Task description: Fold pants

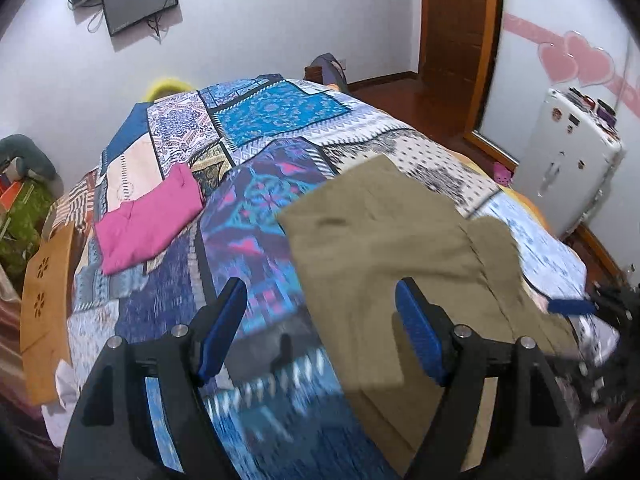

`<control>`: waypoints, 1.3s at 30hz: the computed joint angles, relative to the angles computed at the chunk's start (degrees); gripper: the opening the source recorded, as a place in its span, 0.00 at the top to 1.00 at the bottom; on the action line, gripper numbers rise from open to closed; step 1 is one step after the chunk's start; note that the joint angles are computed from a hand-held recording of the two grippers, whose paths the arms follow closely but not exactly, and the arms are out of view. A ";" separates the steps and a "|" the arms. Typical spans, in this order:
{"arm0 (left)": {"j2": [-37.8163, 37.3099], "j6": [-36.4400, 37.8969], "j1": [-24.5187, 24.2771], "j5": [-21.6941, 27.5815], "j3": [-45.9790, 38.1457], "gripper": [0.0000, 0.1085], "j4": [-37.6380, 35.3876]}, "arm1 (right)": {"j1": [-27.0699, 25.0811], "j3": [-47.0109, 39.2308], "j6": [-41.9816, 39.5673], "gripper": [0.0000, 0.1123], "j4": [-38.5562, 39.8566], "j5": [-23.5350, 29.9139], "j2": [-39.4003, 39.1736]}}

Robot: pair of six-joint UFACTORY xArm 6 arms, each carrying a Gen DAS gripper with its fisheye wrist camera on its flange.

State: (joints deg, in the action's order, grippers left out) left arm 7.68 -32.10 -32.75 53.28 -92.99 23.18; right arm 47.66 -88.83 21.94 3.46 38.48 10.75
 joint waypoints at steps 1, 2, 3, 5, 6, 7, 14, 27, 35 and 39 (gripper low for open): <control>1.85 1.25 0.81 0.28 -2.10 0.29 -0.78 | -0.08 -0.16 -0.31 0.37 0.17 0.20 0.06; 4.15 2.69 1.64 0.82 -4.70 0.29 -1.55 | -0.16 -0.19 -0.22 0.37 0.30 0.27 0.09; 5.77 3.81 2.27 1.23 -6.43 0.29 -2.36 | -0.30 -0.21 -0.44 0.35 0.59 0.28 0.18; 9.89 6.90 3.82 2.80 -10.97 0.29 -5.94 | -0.61 -0.06 -1.09 0.32 1.26 0.07 0.23; 11.93 8.82 4.72 3.44 -13.13 0.30 -8.57 | -0.71 0.01 -1.44 0.31 1.70 -0.12 0.27; 13.72 9.95 5.48 4.05 -14.93 0.31 -10.42 | -0.84 0.13 -2.03 0.31 2.39 -0.41 0.32; 22.85 14.18 9.31 7.32 -23.78 0.43 -20.09 | -0.89 0.82 -3.13 0.31 2.92 -1.51 0.09; 21.94 12.30 9.61 3.73 -21.45 0.88 -19.11 | -1.10 -1.42 -1.87 0.31 2.69 -0.22 1.19; 14.74 6.37 8.60 1.20 -12.91 0.91 -9.73 | -0.98 -3.60 3.85 0.30 -4.79 2.57 1.19; 5.62 0.54 8.63 -0.47 -1.89 0.93 -6.18 | -0.83 -4.58 5.51 0.29 -8.42 2.69 1.06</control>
